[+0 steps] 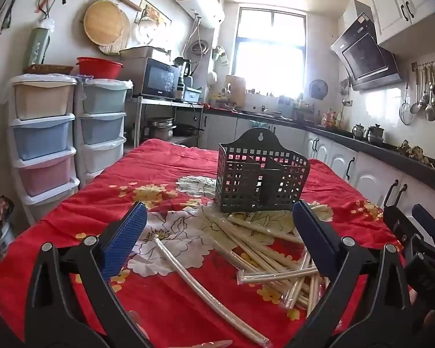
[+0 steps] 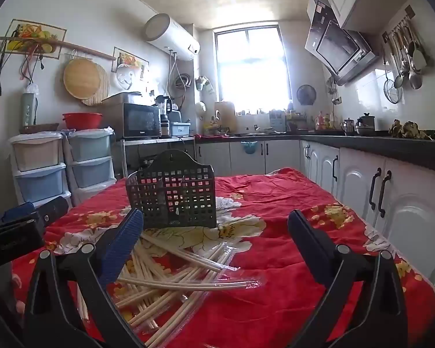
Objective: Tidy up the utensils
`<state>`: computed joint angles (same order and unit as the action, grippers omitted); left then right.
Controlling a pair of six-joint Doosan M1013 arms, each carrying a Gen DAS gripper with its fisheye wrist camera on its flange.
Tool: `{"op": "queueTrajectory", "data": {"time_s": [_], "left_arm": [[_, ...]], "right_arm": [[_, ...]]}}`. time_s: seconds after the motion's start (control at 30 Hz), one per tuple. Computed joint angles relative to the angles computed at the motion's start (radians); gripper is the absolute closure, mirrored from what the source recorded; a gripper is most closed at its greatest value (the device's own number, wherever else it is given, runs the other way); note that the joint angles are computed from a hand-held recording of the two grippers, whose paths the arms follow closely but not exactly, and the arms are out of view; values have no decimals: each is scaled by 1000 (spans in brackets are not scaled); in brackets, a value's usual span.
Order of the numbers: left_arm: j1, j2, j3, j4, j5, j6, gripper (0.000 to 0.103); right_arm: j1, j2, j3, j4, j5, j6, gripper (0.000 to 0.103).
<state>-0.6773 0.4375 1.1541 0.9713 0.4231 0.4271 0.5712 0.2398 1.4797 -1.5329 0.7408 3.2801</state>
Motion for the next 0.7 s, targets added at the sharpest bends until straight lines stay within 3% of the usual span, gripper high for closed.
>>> {"op": "queueTrajectory", "data": {"time_s": [0.7], "left_arm": [[-14, 10, -14, 26, 12, -22, 10]], "right_arm": [[0, 2, -1, -12, 3, 3, 6]]}}
